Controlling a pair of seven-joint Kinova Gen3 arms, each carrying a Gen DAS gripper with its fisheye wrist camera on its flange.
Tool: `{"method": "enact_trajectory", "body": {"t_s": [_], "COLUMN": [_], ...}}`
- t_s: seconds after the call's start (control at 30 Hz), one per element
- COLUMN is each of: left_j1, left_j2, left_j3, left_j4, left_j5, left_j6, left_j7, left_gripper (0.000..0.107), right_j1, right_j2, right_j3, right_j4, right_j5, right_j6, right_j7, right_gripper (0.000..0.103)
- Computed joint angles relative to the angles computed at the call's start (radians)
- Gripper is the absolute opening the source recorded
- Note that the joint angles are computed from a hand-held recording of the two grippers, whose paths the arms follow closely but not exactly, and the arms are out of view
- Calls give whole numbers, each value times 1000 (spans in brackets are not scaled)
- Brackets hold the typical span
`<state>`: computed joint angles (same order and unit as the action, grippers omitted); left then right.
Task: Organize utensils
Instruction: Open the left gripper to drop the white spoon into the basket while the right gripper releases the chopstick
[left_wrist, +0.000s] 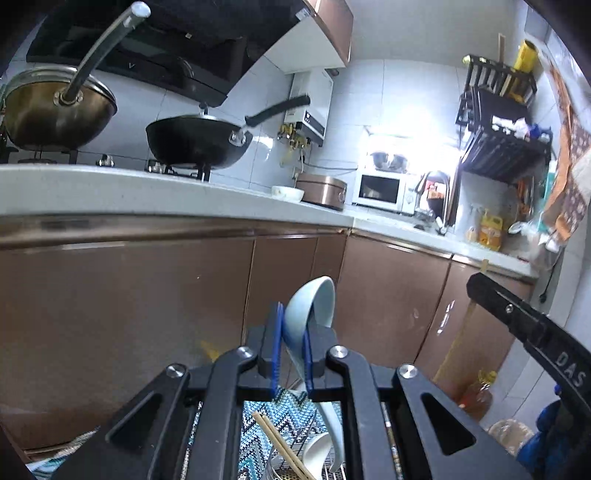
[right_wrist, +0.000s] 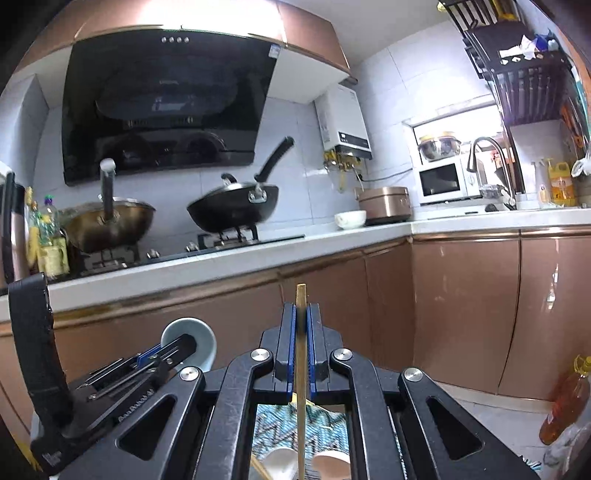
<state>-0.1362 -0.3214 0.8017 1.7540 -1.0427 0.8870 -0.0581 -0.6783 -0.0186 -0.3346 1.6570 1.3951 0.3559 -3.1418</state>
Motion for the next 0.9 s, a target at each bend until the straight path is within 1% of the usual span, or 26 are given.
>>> {"method": "enact_trajectory", "body": {"t_s": [0.07, 0.1, 0.2, 0.27, 0.3, 0.33, 0.4, 0.43, 0.6, 0.67, 0.77, 0.9], "left_j1": [-30, -37, -26, -1, 15, 31, 59, 75, 177, 209, 230, 212], "left_j2": [26, 41, 72, 76, 79, 81, 73, 68, 34, 17, -9, -55], "left_j3": [46, 68, 92, 80, 70, 59, 42, 31, -42, -62, -60, -10], "left_j4": [22, 29, 61, 78, 80, 80, 86, 86, 64, 49, 9, -51], "left_j5": [-29, -51, -101, -118, -120, -119, -124, -122, -72, -43, 19, 103], "left_j6": [4, 16, 31, 27, 25, 28, 39, 45, 90, 118, 183, 286], "left_j7": [58, 90, 172, 200, 204, 203, 217, 217, 168, 136, 58, -52], "left_gripper": [9, 10, 12, 14, 18, 20, 26, 28, 39, 40, 45, 52], "right_j1": [-1, -3, -11, -20, -22, -23, -26, -27, -27, -22, -15, -1], "right_j2": [7, 9, 22, 21, 18, 15, 8, 3, -32, -46, -79, -127], "right_j3": [-1, 1, 6, 5, 6, 7, 5, 2, -26, -41, -73, -126], "right_j4": [29, 41, 68, 85, 92, 94, 97, 96, 86, 78, 70, 53], "right_j5": [61, 72, 62, 54, 41, 27, 0, -16, -109, -140, -194, -300], "right_j6": [6, 8, 12, 26, 27, 27, 35, 40, 86, 107, 149, 221], "right_j7": [-67, -80, -82, -80, -71, -60, -33, -16, 74, 108, 163, 262], "right_gripper": [5, 5, 6, 6, 8, 12, 17, 17, 22, 23, 25, 29]}}
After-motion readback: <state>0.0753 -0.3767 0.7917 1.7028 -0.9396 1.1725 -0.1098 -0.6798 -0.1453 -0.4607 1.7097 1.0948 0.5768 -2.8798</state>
